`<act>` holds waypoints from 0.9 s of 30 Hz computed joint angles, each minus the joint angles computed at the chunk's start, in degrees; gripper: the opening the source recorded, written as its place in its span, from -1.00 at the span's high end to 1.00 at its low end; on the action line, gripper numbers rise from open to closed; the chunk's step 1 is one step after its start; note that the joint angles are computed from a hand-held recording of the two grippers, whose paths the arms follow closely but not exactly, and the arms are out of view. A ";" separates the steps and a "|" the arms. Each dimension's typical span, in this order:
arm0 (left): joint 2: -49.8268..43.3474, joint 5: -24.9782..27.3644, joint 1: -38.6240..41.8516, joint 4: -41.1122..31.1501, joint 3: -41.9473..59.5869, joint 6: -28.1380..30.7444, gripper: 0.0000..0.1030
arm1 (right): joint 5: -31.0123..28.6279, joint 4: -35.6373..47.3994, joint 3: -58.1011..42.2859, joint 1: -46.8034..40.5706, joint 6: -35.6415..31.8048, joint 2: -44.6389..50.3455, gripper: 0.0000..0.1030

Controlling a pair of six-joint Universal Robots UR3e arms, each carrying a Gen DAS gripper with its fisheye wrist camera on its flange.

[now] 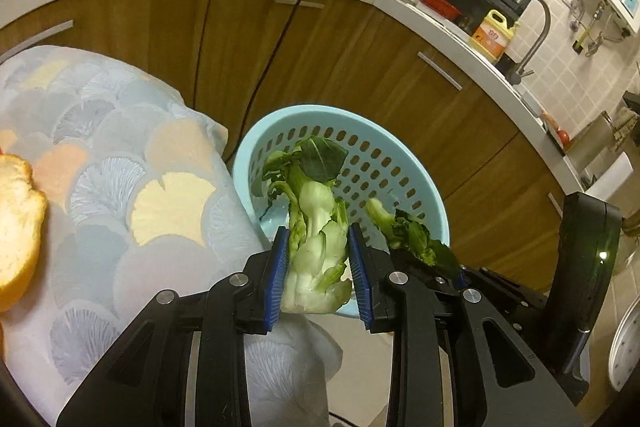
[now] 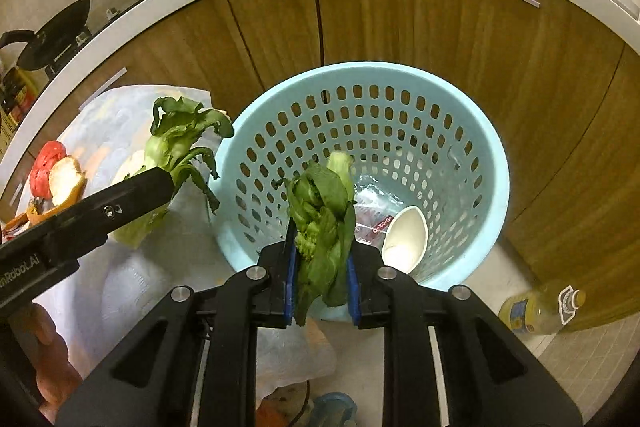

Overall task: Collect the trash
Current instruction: 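Carry the greens over the basket and open both tools to drop them, then reach the left tool to the red paper cup and close on it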

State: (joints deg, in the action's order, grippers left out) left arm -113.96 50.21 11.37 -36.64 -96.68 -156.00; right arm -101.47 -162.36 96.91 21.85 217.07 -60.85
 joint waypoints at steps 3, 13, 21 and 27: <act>-1.11 -0.50 0.26 -2.06 1.96 -0.55 0.15 | 2.50 0.20 0.02 -1.34 0.01 0.08 0.59; 2.31 -2.02 2.79 -0.83 -1.30 0.27 0.06 | 1.14 -1.24 1.54 -0.35 0.36 -2.00 0.41; 14.48 -5.62 11.35 -1.01 -11.95 5.10 0.06 | -2.96 -2.06 -3.11 5.53 -3.04 -3.33 0.17; 28.14 -8.93 24.99 -7.83 -20.18 12.40 -0.07 | -3.95 0.92 -12.83 10.64 -5.63 -0.78 0.16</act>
State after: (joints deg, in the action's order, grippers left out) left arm -85.82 41.28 36.36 -44.47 -116.86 -143.60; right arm -105.42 -161.44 84.08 32.49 211.44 -61.63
